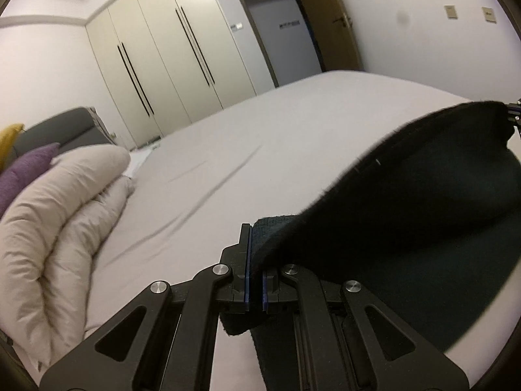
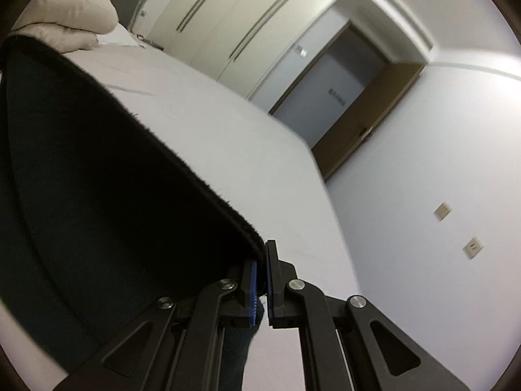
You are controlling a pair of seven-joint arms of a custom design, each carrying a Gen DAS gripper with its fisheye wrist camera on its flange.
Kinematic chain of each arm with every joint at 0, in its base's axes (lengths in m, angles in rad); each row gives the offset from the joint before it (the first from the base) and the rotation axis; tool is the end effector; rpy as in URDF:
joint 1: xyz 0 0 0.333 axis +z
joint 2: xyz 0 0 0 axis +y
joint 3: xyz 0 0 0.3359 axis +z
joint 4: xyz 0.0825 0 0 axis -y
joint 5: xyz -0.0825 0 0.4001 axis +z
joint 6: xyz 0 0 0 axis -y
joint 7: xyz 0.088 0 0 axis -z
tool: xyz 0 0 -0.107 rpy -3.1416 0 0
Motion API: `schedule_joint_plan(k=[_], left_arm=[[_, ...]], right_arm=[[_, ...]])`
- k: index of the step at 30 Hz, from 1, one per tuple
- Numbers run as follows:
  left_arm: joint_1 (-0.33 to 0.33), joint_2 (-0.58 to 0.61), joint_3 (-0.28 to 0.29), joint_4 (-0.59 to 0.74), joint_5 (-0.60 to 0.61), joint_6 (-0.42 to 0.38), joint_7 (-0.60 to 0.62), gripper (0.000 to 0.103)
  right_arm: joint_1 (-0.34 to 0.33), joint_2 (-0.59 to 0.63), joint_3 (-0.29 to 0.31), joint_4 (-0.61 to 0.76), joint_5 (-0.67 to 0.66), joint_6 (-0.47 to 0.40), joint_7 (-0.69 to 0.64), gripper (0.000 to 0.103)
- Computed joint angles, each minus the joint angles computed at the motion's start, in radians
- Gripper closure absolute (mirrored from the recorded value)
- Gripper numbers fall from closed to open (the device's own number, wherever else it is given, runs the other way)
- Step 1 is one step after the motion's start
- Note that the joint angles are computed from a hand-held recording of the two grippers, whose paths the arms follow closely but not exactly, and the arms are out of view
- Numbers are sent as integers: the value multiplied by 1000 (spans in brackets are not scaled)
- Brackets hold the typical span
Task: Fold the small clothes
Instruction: 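Lay the hem over the collar with both grippers and release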
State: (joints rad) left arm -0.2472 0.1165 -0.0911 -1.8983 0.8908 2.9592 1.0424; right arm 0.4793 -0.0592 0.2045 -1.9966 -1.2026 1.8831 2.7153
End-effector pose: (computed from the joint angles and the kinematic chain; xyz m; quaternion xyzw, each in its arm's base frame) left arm 0.5922 -0.2609 0.5466 -0.4047 0.7743 -0.2980 0.3846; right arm 0.4806 0.3046 0.5400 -0.5928 0.5985 -0.5369 0.0452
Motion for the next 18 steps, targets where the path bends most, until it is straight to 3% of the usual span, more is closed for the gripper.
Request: schedule_joint_plan(k=[4, 9, 10, 11, 14, 16, 17, 18], left_arm=[[-17, 191, -20, 203, -159, -87, 143, 100], [-77, 388, 20, 424, -257, -199, 213, 95], [-74, 428, 12, 472, -302, -235, 249, 95], [-73, 465, 5, 520, -343, -278, 284, 93], [-61, 549, -25, 644, -474, -397, 387, 89], [-54, 550, -23, 652, -527, -378, 416, 81], [-64, 551, -5, 661, -537, -380, 414, 64], [-83, 553, 26, 676, -535, -388, 396, 36]], right_arm=[[-47, 78, -54, 64, 34, 83, -53, 99], [-81, 176, -108, 144, 107, 189, -113, 99], [-84, 199, -118, 162, 120, 196, -126, 95], [-92, 216, -127, 171, 159, 215, -151, 69], [-95, 227, -157, 173, 177, 217, -115, 29], [-107, 188, -168, 142, 190, 247, -56, 21], [-118, 162, -171, 119, 199, 274, -30, 20], [-128, 132, -171, 93, 206, 289, -11, 20]])
